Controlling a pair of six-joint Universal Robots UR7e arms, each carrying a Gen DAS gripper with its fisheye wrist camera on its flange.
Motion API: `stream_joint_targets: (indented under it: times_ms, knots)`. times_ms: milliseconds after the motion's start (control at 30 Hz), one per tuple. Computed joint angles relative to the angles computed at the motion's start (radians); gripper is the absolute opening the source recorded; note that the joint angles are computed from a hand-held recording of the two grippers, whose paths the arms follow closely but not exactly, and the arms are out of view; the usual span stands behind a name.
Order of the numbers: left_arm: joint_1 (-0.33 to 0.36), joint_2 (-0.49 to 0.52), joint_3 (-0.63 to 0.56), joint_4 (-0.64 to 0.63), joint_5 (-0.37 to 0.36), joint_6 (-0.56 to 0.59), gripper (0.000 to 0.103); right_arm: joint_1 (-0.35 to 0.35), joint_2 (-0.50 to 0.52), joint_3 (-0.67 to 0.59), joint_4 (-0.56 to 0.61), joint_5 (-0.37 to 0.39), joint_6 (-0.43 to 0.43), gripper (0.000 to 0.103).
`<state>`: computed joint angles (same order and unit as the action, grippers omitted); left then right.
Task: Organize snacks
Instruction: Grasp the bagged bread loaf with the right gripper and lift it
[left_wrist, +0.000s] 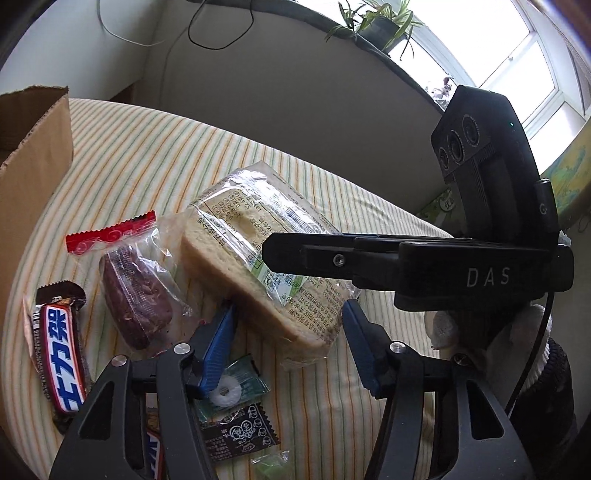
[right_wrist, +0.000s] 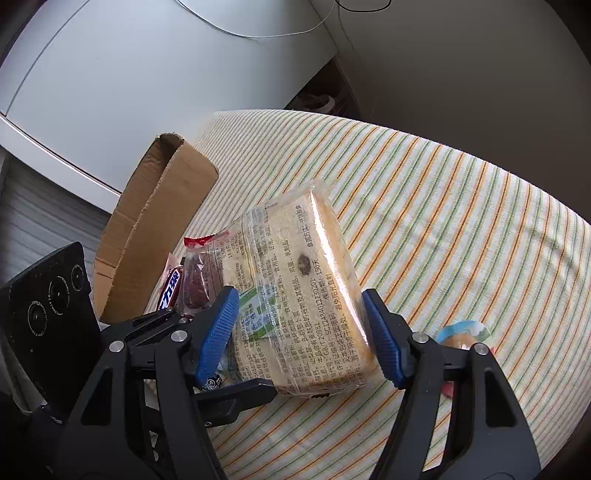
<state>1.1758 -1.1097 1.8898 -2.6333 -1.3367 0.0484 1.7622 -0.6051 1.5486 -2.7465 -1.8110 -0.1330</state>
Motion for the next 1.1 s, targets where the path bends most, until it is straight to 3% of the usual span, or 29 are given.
stream_joint_targets:
  times_ms: [567, 1100]
  knots:
    - [-0.025, -0.115, 0.085, -0.064, 0.000, 0.041, 0.057, 0.096, -0.028, 0.040, -0.075, -0.049, 0.013, 0.064]
    - [-0.015, -0.306, 0.147, -0.075, 0.028, 0.118, 0.057, 0.211, 0.060, -0.072, -0.059, -0.047, 0.021, 0.064]
